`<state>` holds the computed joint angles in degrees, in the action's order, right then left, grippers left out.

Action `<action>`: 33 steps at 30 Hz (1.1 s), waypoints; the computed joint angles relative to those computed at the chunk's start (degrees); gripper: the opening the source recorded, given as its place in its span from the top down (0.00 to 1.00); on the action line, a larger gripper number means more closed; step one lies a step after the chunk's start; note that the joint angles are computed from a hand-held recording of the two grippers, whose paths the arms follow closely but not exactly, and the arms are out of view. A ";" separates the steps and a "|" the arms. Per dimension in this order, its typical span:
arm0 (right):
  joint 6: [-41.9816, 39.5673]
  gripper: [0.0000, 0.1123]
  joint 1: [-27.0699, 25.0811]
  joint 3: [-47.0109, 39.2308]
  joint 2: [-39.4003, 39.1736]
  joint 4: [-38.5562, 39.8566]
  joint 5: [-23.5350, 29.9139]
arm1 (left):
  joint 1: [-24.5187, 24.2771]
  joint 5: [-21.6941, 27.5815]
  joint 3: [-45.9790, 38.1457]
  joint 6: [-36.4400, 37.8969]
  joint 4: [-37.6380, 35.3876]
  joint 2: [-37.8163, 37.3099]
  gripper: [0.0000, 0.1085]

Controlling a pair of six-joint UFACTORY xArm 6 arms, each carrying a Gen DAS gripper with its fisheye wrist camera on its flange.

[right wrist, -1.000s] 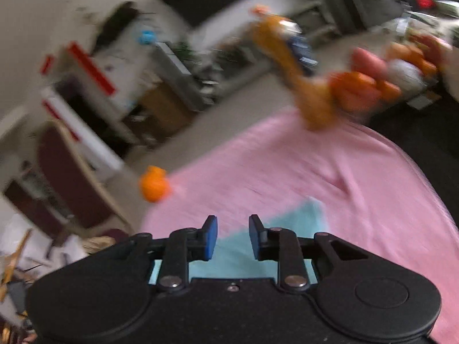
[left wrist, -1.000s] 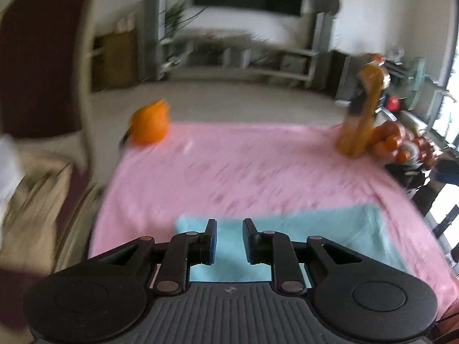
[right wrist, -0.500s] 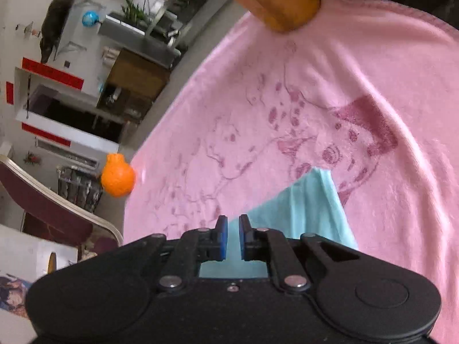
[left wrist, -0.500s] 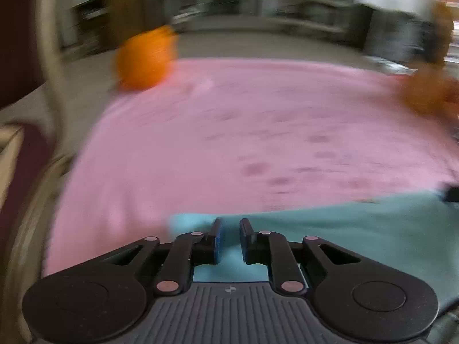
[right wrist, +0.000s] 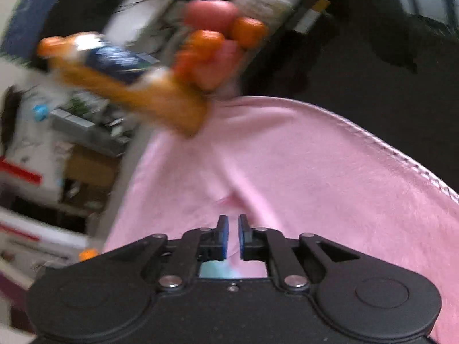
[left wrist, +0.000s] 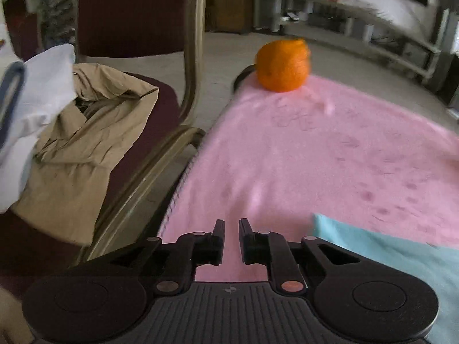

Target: Fold clothes

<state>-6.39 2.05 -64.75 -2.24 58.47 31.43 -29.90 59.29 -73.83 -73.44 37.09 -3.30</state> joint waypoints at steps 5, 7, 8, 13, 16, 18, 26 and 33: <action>-11.79 0.83 -0.09 7.57 -10.60 8.62 5.14 | -2.84 -11.99 6.91 4.78 -4.41 -5.03 0.88; -11.65 0.82 2.47 7.82 -9.85 7.78 5.55 | -3.89 -16.83 7.82 7.14 -5.66 -4.48 0.88; -10.61 0.81 3.23 7.31 -8.75 6.80 7.59 | -4.64 -18.27 6.50 7.61 -4.76 -2.58 0.88; -11.08 0.81 7.98 2.33 -0.29 7.17 14.26 | -7.64 -22.91 -1.99 10.84 -0.16 8.41 0.87; -14.24 0.78 8.73 -0.10 4.00 10.13 18.37 | -7.49 -24.69 -4.81 17.92 -6.96 13.20 0.86; -12.57 0.82 8.14 -0.96 5.90 8.53 18.88 | -7.29 -24.35 -4.72 22.74 -12.88 14.33 0.83; -3.28 0.90 -1.04 3.55 2.69 9.71 17.78 | -6.59 -14.61 7.60 16.90 -10.56 0.95 0.86; 5.40 0.81 -4.59 12.24 -7.06 -0.42 6.78 | -8.32 0.75 12.37 3.52 -3.11 -6.83 0.89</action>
